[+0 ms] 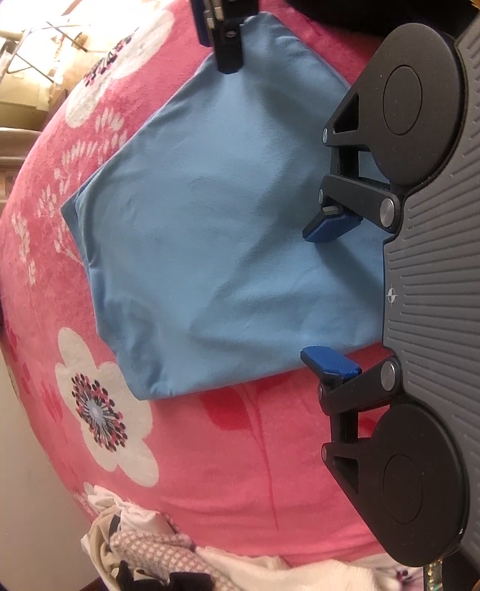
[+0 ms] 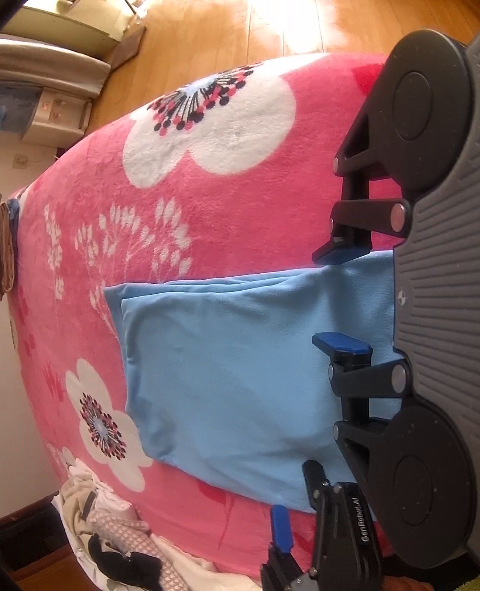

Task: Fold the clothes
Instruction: 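Bring both open grippers to the end of the folded shirt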

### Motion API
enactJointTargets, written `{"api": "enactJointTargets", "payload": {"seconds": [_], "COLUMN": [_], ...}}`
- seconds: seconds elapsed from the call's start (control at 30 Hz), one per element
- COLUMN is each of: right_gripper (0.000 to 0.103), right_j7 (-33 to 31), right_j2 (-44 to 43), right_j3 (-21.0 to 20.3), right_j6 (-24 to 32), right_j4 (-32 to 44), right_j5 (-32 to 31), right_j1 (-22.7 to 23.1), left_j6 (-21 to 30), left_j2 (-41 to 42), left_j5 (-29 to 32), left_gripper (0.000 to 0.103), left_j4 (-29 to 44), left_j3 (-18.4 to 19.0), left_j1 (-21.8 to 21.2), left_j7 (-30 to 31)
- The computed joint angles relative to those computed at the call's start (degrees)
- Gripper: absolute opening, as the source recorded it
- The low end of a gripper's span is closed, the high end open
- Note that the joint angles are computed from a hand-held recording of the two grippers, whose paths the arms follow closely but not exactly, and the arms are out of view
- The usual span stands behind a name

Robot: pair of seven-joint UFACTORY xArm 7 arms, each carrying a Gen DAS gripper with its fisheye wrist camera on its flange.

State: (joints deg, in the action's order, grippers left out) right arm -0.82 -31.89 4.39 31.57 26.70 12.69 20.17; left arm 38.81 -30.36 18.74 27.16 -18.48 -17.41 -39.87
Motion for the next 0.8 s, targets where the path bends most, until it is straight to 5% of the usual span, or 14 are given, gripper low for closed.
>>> {"api": "enactJointTargets", "payload": {"seconds": [0.8], "right_gripper": [0.048], "right_j7": [-0.8], "right_j2": [-1.5], "right_j3": [-2.4], "right_j6": [-1.6], "right_j4": [-1.5], "right_j5": [3.8], "right_j1": [1.7], "left_j6": [8.0], "left_j2": [-4.3], "left_j5": [0.6], "left_gripper": [0.069], "left_j4": [0.0], "left_j3": [-1.3], "left_j1": [-0.2], "left_j7": [-3.3]}}
